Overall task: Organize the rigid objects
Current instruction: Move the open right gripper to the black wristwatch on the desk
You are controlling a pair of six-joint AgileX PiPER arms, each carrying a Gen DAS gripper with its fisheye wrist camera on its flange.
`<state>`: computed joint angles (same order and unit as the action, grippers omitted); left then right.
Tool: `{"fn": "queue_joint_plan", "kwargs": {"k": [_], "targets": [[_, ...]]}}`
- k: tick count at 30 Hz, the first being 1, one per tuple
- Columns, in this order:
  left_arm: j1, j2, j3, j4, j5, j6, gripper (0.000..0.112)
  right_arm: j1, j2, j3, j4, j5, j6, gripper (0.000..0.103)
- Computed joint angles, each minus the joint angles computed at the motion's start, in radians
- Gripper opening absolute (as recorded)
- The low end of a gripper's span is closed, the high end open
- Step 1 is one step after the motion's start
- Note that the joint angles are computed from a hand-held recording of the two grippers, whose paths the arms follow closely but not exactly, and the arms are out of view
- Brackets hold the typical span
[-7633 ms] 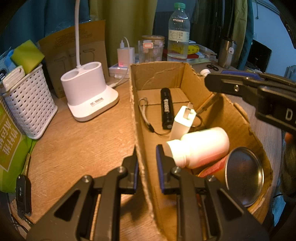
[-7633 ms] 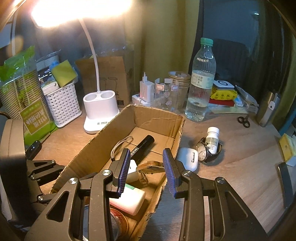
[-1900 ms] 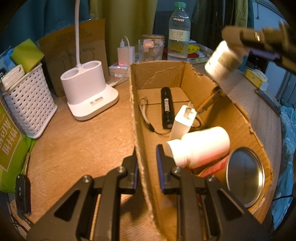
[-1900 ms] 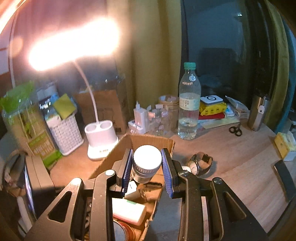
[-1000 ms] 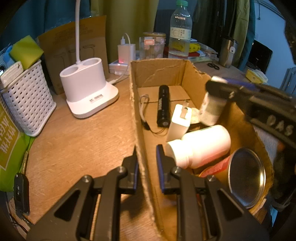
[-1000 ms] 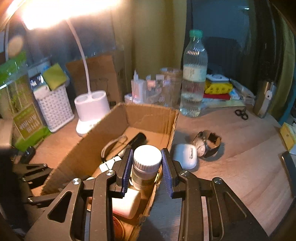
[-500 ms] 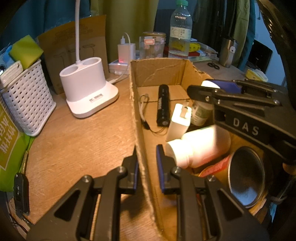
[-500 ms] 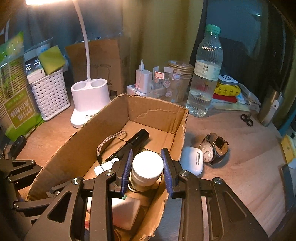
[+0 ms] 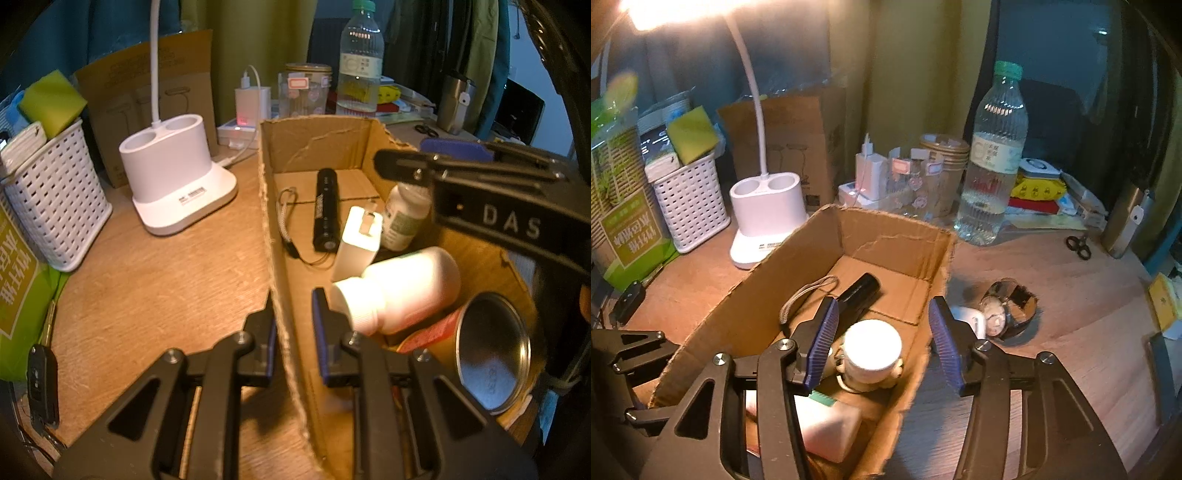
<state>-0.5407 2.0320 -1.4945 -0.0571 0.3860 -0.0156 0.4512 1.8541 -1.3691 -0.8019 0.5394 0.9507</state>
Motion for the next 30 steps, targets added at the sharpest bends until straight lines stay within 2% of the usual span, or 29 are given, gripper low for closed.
{"fn": "queue_joint_plan", "kwargs": {"k": [7, 10, 14, 24, 30], "targets": [[0.000, 0.000, 0.000, -0.003, 0.001, 0.003, 0.018, -0.031, -0.086, 0.111, -0.166, -0.034, 0.201, 0.055], [0.000, 0.000, 0.000, -0.003, 0.001, 0.003, 0.018, -0.047, -0.089, 0.119, -0.143, -0.025, 0.188, 0.055], [0.001, 0.000, 0.000, -0.003, 0.001, 0.004, 0.018, -0.066, -0.121, 0.180, -0.129, -0.073, 0.199, 0.055], [0.001, 0.000, 0.000, -0.006, 0.001, 0.006, 0.018, -0.104, -0.172, 0.239, -0.168, -0.094, 0.273, 0.055], [0.001, 0.000, -0.001, -0.005, 0.002, 0.005, 0.018, -0.149, -0.175, 0.250, -0.148, -0.118, 0.252, 0.055]]}}
